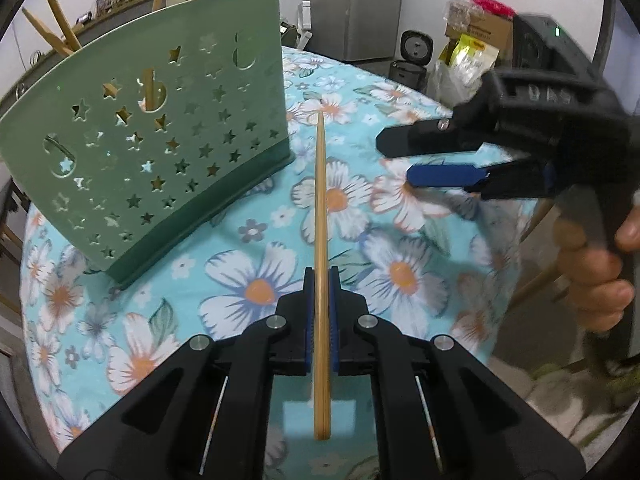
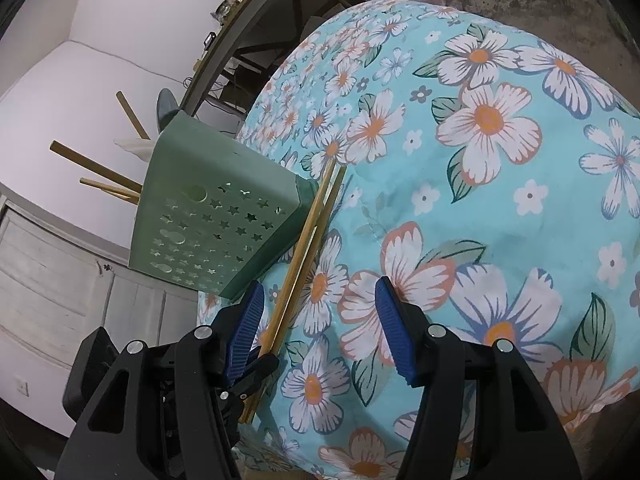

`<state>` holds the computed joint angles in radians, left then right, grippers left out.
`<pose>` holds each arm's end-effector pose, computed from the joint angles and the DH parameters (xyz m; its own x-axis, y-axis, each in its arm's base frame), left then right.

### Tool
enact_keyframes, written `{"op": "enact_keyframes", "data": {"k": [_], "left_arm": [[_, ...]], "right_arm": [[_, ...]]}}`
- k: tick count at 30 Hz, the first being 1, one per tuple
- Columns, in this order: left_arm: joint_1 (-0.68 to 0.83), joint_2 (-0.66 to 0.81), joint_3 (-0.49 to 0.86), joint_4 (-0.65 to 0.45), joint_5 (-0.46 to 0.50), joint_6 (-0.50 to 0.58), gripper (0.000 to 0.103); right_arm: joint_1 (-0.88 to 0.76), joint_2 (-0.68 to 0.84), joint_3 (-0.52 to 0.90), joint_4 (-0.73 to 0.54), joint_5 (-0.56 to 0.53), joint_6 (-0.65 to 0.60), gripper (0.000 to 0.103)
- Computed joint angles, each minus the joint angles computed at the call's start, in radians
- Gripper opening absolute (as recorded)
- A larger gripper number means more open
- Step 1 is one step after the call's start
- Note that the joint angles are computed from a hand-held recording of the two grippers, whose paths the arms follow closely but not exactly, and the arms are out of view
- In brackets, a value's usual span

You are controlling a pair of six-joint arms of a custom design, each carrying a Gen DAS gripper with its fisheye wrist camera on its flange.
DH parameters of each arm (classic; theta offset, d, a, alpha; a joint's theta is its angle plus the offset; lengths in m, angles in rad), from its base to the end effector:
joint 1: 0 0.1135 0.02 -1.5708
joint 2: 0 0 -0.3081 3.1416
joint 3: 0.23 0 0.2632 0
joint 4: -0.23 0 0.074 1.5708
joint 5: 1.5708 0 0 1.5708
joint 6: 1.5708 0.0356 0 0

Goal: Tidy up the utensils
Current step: 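Close the left tool on a wooden chopstick while the right tool reaches toward another, then close the right tool on a chopstick beside the holder while the left tool holds its chopstick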

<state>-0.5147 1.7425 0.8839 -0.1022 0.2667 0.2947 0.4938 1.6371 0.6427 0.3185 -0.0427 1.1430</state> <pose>0.2979 -0.1793 0.1735 -0.5066 0.6084 -0.6109 0.7874 0.6151 -0.0403 0.2774 0.1511 0.1702 -0.6861 0.6631 -0.2994 0.2926 0.6282 0.7209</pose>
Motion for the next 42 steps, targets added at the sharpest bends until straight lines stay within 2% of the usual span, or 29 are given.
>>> {"op": "enact_keyframes", "data": {"k": [6,16,35,42], "left_arm": [[0.016,-0.017,0.031,-0.030,0.071,-0.045,0.006],[0.042,-0.050,0.039,-0.057,0.095,-0.039,0.006],[0.066,-0.053,0.055,-0.075,0.075,0.007,0.006],[0.067,-0.103,0.024,-0.034,0.095,-0.001,0.006]], "right_arm": [[-0.005,0.001,-0.013,0.018,-0.007,0.004,0.057],[-0.004,-0.005,-0.032,0.033,-0.006,0.013,0.057],[0.001,-0.012,-0.038,0.035,-0.004,0.017,0.057],[-0.001,-0.005,-0.037,0.040,-0.007,0.019,0.057]]}}
